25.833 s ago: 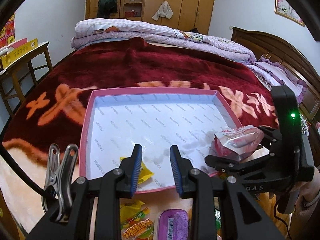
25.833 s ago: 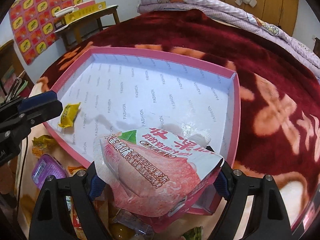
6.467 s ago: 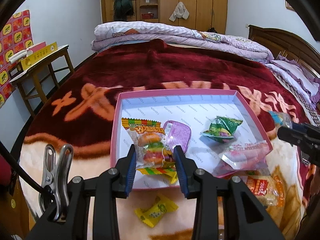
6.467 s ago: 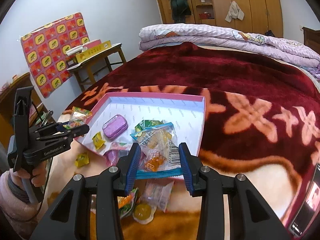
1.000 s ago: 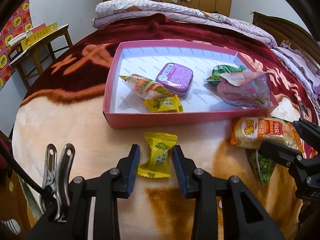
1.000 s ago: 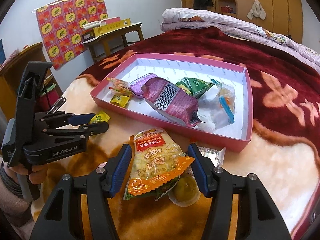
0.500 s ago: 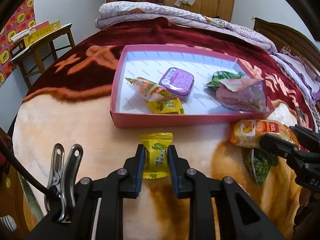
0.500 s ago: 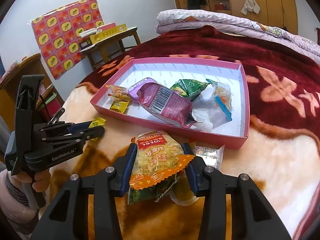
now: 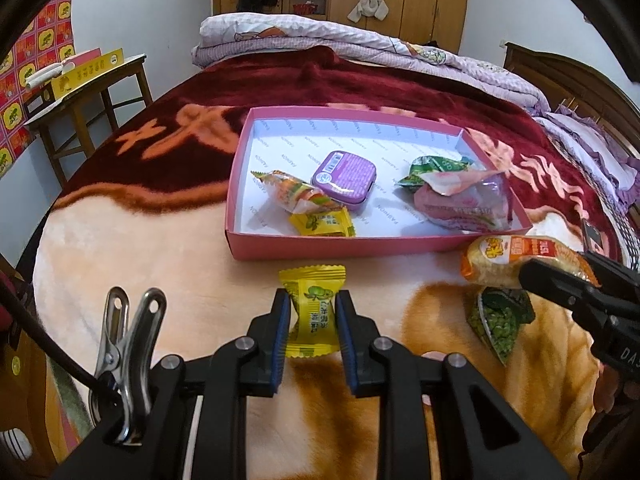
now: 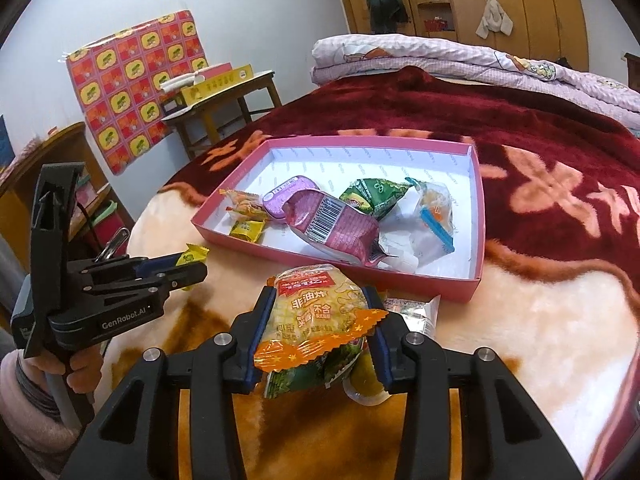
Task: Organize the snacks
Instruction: 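Carry the yellow candy and chip bag over the box with both grippers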
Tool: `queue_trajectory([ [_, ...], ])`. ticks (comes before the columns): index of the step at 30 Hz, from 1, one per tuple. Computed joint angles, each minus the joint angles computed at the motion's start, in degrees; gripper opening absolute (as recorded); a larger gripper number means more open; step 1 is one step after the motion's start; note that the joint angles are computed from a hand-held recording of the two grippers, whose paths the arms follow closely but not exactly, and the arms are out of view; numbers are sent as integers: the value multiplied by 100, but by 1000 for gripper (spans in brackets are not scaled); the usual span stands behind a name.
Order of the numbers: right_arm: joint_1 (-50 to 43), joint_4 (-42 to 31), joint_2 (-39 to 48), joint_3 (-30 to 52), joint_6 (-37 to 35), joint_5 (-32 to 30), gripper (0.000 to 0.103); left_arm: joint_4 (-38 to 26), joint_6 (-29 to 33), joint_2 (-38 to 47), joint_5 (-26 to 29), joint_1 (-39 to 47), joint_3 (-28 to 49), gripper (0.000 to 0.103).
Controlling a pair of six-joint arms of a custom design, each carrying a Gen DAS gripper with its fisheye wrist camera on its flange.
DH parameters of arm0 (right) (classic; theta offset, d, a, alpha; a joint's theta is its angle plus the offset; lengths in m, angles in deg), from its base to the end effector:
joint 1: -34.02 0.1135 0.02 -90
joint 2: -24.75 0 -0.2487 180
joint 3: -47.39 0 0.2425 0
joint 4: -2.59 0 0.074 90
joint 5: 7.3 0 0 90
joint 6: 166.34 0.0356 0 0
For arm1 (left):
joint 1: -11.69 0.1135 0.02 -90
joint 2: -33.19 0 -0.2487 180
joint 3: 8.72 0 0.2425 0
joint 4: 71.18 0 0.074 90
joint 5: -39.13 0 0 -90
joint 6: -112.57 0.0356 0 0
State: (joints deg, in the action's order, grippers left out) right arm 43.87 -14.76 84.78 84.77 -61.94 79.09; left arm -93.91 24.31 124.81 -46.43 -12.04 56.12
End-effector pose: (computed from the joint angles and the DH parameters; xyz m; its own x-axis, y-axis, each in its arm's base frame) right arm 0.2001 0.0370 0.1652 -0.6677 0.1360 -0.7319 -0.0539 0.9718 0.2297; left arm 0.2869 -0.1291 0.1696 -0.6823 0.3330 -0.6508 0.4682 0.8828 -0.0391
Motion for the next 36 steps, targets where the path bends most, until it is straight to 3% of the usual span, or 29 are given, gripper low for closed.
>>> queue_trajectory([
  [21,90,-425,-729,121,-128,193,43,-257,-11,-719,80,-154,6,24],
  [36,-9,-588,-995,305,-240,38,43,-355,62,-568,-1,-221,534,24],
])
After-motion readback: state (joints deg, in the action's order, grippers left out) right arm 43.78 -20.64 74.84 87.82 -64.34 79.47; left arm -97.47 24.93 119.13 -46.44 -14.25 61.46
